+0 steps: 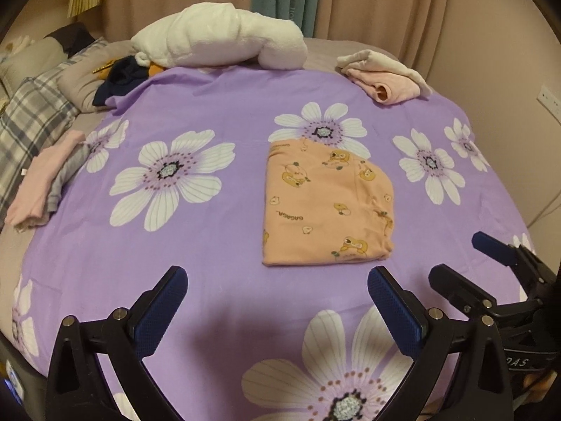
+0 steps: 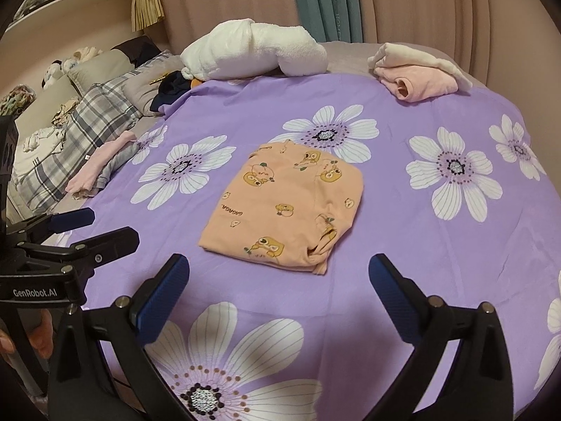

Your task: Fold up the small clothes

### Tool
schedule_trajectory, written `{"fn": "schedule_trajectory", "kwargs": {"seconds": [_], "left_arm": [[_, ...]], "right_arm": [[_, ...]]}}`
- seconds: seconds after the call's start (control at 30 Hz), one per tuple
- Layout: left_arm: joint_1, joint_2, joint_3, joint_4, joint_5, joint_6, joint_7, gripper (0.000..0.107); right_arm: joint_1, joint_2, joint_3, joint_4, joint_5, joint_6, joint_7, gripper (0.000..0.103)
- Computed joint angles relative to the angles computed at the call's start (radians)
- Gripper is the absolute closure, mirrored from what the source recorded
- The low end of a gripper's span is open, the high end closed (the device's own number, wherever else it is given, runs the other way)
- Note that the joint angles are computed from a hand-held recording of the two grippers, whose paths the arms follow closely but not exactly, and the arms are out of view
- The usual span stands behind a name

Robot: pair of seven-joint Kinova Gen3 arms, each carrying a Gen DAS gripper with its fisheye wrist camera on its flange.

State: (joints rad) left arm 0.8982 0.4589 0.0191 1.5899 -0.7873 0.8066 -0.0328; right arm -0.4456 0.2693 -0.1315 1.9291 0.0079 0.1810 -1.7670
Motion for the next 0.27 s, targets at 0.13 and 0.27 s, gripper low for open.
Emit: {"fn": "schedule_trajectory", "kwargs": {"seconds": [0.13, 0.27], "left_arm": [[0.006, -0.002, 0.000, -0.001, -0.005, 0.010, 0.008, 0.006], [0.008, -0.001, 0.003, -0.006, -0.007, 0.027, 0.009, 0.006]], "right_arm": [[-0.020, -0.005, 0.017, 0.003, 0.008, 0.002, -0.015, 0.000], [-0.032, -0.005, 0.026, 0.002, 0.016, 0.004, -0.024, 0.000]]}}
